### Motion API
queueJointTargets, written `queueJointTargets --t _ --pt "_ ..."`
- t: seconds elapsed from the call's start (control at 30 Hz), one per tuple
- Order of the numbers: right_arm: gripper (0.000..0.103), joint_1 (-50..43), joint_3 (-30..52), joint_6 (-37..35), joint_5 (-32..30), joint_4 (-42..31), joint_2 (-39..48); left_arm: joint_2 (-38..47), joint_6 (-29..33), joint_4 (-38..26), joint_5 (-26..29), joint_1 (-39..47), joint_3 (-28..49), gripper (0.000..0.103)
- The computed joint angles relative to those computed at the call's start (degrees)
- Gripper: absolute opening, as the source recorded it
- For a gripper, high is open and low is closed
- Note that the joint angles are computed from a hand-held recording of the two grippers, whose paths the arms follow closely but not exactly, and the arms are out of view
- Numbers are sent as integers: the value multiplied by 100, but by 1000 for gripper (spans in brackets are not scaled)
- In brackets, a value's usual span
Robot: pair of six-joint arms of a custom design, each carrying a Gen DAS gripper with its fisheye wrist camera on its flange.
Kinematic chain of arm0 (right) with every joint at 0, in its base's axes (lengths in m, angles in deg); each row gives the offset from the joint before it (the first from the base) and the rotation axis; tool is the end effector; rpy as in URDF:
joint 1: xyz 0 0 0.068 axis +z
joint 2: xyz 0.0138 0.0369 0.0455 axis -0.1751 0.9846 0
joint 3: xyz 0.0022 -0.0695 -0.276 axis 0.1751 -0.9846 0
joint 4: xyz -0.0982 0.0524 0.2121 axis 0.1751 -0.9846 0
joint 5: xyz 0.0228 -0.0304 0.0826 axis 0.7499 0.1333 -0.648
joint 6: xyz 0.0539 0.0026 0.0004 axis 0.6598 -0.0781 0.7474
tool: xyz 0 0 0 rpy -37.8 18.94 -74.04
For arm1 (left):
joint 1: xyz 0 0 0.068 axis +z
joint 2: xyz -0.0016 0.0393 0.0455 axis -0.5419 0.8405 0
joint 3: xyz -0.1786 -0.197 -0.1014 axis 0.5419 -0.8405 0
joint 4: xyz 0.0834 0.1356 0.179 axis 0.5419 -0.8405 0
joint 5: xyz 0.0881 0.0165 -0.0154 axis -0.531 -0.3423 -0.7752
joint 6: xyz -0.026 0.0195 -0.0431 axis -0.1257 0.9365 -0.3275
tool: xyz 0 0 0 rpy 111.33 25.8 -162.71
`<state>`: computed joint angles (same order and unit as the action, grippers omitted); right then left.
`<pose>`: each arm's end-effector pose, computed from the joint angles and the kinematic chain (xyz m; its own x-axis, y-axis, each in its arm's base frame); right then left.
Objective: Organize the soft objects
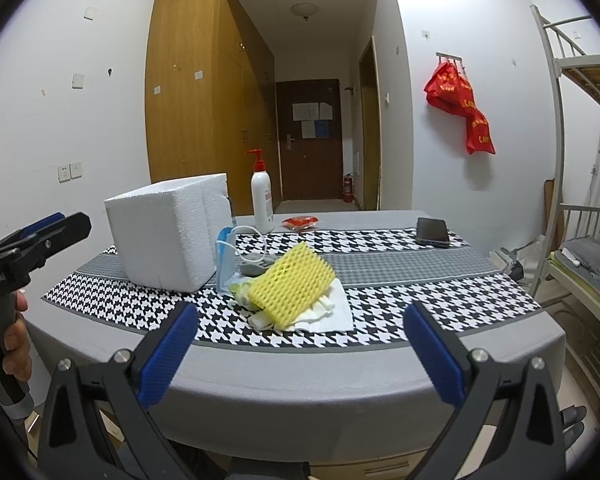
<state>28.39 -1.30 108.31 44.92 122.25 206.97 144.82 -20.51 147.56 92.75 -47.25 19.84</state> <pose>0.1800 0.1052 0.0709 -0.2818 0.1837 -0.9417 0.4087 0.9110 0.0554 0.3196 -0.1028 0.0945 -0.1838 0.1545 -0.9708 0.7543 0.6554 -0.0385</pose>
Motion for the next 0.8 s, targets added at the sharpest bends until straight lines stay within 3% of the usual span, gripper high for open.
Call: queueJointTargets --t 0.8 --pt "103 -350 -2 -296 -343 485 219 -93 59 -313 -57 -29 203 102"
